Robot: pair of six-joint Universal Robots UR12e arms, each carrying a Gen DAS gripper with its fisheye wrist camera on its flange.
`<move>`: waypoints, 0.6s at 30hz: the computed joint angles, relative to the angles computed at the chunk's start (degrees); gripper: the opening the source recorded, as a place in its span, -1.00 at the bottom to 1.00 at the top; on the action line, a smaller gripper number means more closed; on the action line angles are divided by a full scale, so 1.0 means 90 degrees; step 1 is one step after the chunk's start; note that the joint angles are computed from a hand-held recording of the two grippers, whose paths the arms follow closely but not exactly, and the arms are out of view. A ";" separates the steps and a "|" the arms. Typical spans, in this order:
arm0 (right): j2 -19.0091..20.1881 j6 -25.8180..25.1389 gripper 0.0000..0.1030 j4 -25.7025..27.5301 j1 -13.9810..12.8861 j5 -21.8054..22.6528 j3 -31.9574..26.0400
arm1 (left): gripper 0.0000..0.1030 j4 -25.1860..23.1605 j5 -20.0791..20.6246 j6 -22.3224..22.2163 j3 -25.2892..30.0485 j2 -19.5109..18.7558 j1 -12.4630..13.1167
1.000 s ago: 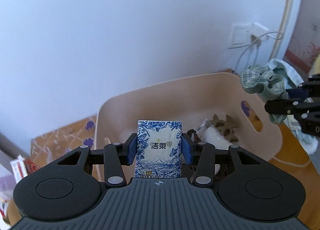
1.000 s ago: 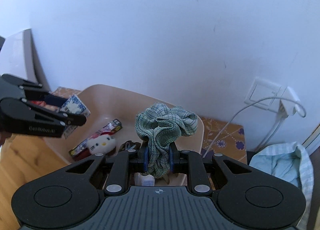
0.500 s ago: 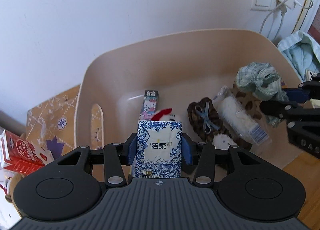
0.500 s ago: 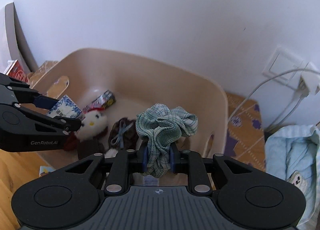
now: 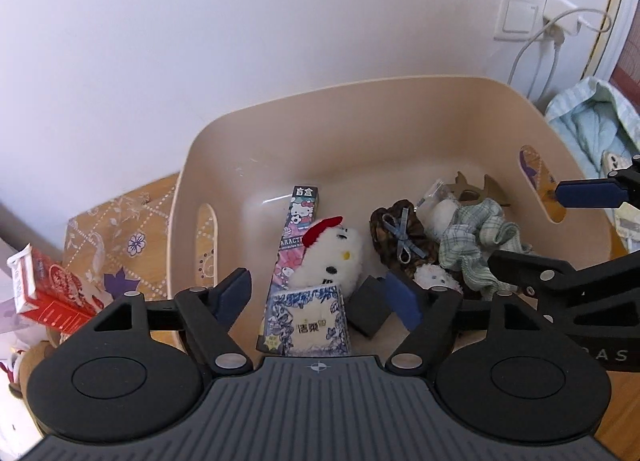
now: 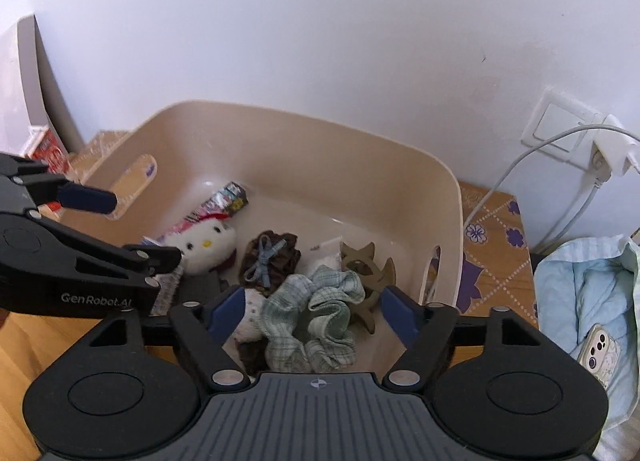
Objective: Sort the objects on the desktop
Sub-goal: 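Open left tool over the basket while right tool releases the scrunchie inside, then move left tool to cartoon tissue pack while right tool moves to brown claw clip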
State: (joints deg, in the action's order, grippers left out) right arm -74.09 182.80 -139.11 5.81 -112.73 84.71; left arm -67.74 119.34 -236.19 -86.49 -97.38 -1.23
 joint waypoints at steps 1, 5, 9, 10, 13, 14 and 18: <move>-0.0034 0.0016 0.63 -0.0057 0.0014 0.0031 0.0033 | 0.48 0.0030 0.0049 -0.0040 -0.0024 0.0029 -0.0035; -0.0206 0.0072 0.96 -0.0359 0.0109 0.0071 0.0238 | 0.49 -0.0043 0.0466 -0.0338 -0.0067 0.0114 -0.0205; -0.0419 0.0411 1.00 -0.0579 0.0188 0.0281 0.0461 | 0.53 -0.0158 0.0699 -0.1102 -0.0212 0.0293 -0.0386; -0.0470 0.0519 1.00 -0.0608 0.0204 0.0333 0.0518 | 0.53 -0.0163 0.0704 -0.1236 -0.0262 0.0345 -0.0417; -0.0600 0.0826 1.00 -0.0627 0.0275 0.0369 0.0670 | 0.55 -0.0269 0.0848 -0.1657 -0.0410 0.0477 -0.0564; -0.0639 0.0973 1.00 -0.0640 0.0304 0.0351 0.0741 | 0.56 -0.0258 0.0850 -0.1740 -0.0475 0.0524 -0.0607; -0.0714 0.1394 1.00 -0.0411 0.0366 0.0404 0.0931 | 0.57 -0.0183 0.0469 -0.1880 -0.0723 0.0682 -0.0676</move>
